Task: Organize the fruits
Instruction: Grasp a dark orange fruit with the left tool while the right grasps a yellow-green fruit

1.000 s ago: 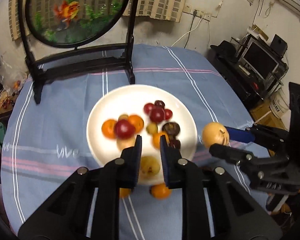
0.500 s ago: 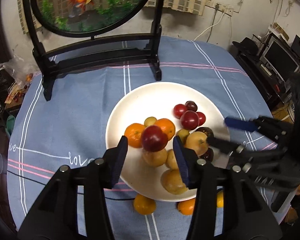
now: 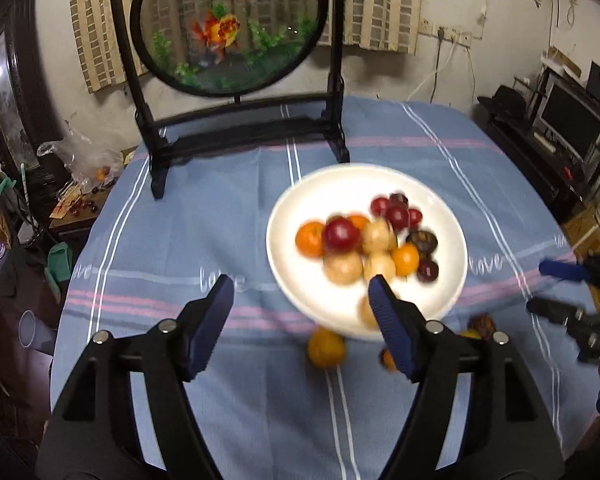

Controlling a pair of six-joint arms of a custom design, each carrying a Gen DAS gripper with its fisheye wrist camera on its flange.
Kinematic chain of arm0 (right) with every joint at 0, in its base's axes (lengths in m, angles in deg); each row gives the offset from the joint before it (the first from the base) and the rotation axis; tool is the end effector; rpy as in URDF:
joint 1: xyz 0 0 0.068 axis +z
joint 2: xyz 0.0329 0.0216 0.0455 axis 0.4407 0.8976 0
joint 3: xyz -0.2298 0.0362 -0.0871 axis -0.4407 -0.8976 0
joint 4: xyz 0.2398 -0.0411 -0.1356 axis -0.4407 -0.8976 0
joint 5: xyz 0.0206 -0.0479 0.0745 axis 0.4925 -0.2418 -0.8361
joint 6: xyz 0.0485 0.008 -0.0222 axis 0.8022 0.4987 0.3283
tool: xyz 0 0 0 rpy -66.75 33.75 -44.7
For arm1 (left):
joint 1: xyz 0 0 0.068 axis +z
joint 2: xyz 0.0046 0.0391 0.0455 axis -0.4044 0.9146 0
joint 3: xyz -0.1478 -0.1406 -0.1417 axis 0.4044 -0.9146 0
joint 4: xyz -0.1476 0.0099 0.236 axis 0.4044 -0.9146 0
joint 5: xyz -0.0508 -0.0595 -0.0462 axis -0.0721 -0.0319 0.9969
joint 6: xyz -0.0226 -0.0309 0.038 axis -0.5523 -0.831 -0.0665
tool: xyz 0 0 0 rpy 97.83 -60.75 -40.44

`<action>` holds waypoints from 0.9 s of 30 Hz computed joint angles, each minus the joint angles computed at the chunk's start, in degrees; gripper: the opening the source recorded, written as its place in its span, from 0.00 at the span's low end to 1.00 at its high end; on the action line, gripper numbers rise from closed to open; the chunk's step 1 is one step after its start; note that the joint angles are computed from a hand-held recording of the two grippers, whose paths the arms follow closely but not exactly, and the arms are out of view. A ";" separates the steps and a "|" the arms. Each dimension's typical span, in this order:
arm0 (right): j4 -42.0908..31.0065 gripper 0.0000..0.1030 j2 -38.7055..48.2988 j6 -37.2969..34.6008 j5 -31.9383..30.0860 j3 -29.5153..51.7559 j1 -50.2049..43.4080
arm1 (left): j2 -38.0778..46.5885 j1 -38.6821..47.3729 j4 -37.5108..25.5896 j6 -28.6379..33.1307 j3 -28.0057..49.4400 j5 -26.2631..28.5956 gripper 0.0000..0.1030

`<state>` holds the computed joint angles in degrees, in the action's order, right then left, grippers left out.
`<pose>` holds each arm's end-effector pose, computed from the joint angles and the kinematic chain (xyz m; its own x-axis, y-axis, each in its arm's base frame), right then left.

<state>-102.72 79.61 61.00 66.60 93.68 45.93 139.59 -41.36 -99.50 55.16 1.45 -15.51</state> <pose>0.2054 0.0652 0.1522 -0.7534 0.3186 -0.5752 0.2724 0.9474 0.1679 0.3729 -0.1286 0.1711 -0.5157 0.5660 -0.6432 0.7230 0.6903 0.0277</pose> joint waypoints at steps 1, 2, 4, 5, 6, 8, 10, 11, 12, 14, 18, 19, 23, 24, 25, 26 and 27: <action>-1.11 0.57 -1.38 2.91 1.18 -1.84 2.75 | -0.93 0.18 -0.22 0.32 -1.36 0.09 0.70; -1.67 0.57 -2.67 7.46 1.85 -4.23 6.40 | -2.18 0.32 -0.50 0.75 -3.12 0.19 0.70; -1.35 0.57 -3.08 14.22 3.09 -6.83 11.62 | -4.67 0.48 -0.36 1.45 -7.01 0.10 0.71; -0.93 0.57 -2.42 16.49 3.67 -7.43 13.48 | -5.36 0.51 -0.35 1.79 -8.22 -0.04 0.72; -0.41 0.57 -1.44 19.38 4.42 -8.03 15.77 | -5.95 0.30 -0.38 2.03 -9.45 -0.52 0.73; 0.99 0.57 -0.23 23.41 4.28 -9.09 18.70 | -6.91 -0.12 -0.55 2.71 -11.60 -1.58 0.73; 1.33 0.57 2.07 24.64 5.15 -8.52 20.51 | -7.61 -0.35 -0.72 3.58 -13.25 -2.49 0.73; 1.31 0.57 3.46 24.86 5.72 -7.92 21.54 | -8.05 -0.37 -0.43 3.69 -14.15 -2.69 0.74; 1.31 0.57 3.97 25.26 6.06 -7.74 22.22 | -8.22 -0.29 -0.34 3.79 -14.59 -2.76 0.74; 1.18 0.57 3.85 25.28 6.50 -7.63 22.32 | -8.94 -0.14 0.59 3.81 -15.96 -3.51 0.75; 1.21 0.57 3.53 26.29 7.33 -8.09 22.69 | -8.50 1.91 0.22 4.23 -16.40 -3.01 0.76; 1.29 0.57 3.60 26.33 7.45 -8.21 22.46 | -8.19 2.44 0.21 4.40 -16.45 -3.05 0.76; 4.51 0.57 4.83 25.13 6.97 -8.98 19.57 | -5.56 4.46 -1.12 4.49 -15.44 -3.07 0.77; 6.42 0.57 5.24 24.39 5.79 -9.43 17.85 | -5.15 4.74 -1.39 4.33 -15.28 -3.08 0.77; 8.74 0.57 5.90 23.77 4.05 -9.89 15.82 | -4.79 4.97 -1.64 4.20 -15.12 -3.00 0.77; 10.49 0.57 7.21 23.37 2.93 -9.85 14.41 | -4.76 5.01 -1.72 4.19 -15.11 -2.89 0.77; 11.75 0.57 8.24 23.20 2.21 -9.71 13.51 | -4.82 5.05 -1.81 4.19 -15.10 -2.75 0.77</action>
